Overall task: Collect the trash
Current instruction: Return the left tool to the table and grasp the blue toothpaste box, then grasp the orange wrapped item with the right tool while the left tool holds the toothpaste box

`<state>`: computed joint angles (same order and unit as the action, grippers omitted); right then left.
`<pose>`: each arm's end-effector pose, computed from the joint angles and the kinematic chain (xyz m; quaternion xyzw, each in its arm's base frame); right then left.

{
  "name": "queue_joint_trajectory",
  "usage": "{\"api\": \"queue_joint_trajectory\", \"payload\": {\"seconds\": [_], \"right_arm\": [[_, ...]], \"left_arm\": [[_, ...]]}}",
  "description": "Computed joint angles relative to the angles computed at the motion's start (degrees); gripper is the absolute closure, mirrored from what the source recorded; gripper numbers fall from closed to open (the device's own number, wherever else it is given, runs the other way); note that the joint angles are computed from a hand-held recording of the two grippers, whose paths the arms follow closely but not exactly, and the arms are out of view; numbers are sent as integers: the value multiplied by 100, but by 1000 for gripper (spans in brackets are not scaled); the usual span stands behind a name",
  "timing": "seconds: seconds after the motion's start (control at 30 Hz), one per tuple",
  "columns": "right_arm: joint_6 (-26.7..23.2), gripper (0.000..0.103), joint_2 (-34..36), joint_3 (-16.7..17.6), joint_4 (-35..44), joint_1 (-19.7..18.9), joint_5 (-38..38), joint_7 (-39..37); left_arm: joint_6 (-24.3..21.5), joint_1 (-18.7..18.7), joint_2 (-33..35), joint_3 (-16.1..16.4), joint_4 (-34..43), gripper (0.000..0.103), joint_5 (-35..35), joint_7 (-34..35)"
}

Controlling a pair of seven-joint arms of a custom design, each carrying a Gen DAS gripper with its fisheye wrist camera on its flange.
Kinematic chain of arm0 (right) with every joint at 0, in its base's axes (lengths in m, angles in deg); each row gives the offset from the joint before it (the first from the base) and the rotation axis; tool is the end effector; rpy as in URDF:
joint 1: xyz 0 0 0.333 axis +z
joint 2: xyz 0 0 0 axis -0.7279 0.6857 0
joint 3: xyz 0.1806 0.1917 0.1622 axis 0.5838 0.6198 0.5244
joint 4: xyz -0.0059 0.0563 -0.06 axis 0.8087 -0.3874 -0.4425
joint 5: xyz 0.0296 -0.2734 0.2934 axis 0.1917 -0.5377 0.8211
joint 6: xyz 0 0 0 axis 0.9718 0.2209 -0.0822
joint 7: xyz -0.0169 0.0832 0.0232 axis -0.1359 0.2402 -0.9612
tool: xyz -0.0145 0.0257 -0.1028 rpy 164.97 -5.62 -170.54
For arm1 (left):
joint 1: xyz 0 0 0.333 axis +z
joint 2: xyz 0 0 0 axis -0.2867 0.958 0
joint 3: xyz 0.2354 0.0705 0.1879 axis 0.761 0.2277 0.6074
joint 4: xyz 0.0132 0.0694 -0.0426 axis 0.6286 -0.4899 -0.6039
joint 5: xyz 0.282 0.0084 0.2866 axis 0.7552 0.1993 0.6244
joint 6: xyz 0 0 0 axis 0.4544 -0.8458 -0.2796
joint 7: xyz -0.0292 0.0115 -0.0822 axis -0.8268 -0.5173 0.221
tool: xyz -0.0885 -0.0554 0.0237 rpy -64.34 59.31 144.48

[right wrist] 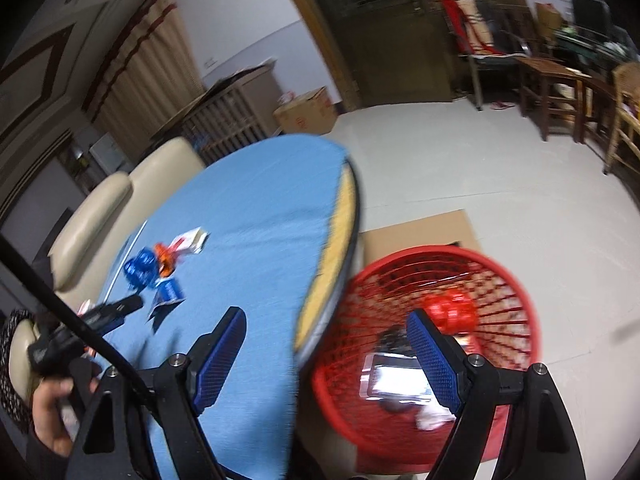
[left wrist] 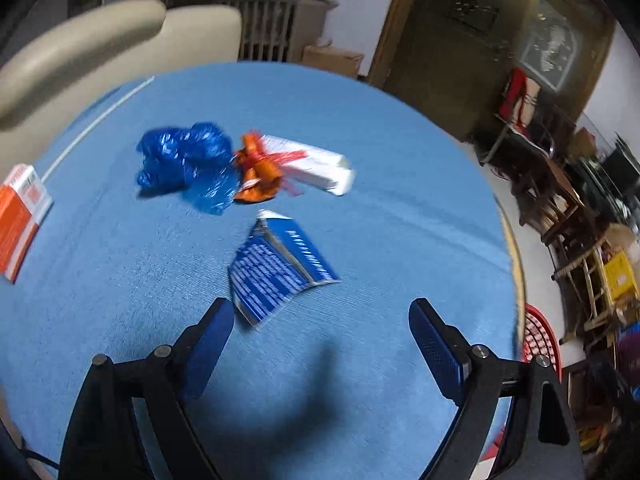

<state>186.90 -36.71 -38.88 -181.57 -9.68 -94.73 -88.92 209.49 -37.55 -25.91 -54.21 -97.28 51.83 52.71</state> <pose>0.5647 0.3869 0.3898 -0.5481 0.7278 -0.1576 0.3809 0.6481 -0.3163 0.3920 -0.7119 0.6317 -0.2685 0.1483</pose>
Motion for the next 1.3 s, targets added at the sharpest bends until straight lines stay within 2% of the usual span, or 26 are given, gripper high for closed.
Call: {"api": "queue_joint_trajectory", "payload": {"seconds": [0.07,0.2,0.47,0.57,0.63,0.67,0.83,0.9,0.97,1.0,1.07,1.13,1.2,1.27,1.3], "right_arm": [[-94,18,234,242,328,-98,344,-515],[-251,18,539,396,769,-65,919,-1308],[-529,18,892,351,1268,106,1794,-2234],[-615,18,999,327,1446,152,2000,-2453],[-664,18,1031,307,1516,179,2095,-2569],[-698,18,1078,318,1590,180,2158,-2639],[-832,18,1307,374,1940,180,2451,-2983],[-896,18,1421,376,2118,200,2549,-3102],[-957,18,1543,402,2314,201,2659,-3243],[-978,18,1609,406,2414,212,2708,-3299],[-1036,18,1743,432,2626,216,2821,-3442],[-1064,18,1895,476,2853,213,2943,-3616],[-1104,18,2009,491,3032,229,3048,-3770],[-1085,18,2039,479,3076,252,3126,-3864],[-1064,18,2036,446,3066,276,3141,-3873]], "left_arm": [[-162,38,226,-28,242,14,-83,109],[-593,-97,663,90,827,14,-56,9],[-1202,-234,1284,219,1729,14,98,-82],[-1209,-211,1393,216,1844,15,104,-20],[-1181,-174,1422,202,1840,21,80,39],[-1164,-144,1421,175,1817,26,44,88],[-447,132,1161,59,1252,39,-231,203],[-150,303,999,-22,947,49,-417,365],[67,446,837,-86,671,52,-601,552],[162,460,762,-59,553,52,-641,578],[416,666,638,-242,316,52,-907,869],[459,735,560,-295,196,47,-1078,1094],[560,499,420,-28,48,31,-932,942],[609,280,364,265,9,25,-728,606],[656,300,355,249,-1,23,-753,533]]}}
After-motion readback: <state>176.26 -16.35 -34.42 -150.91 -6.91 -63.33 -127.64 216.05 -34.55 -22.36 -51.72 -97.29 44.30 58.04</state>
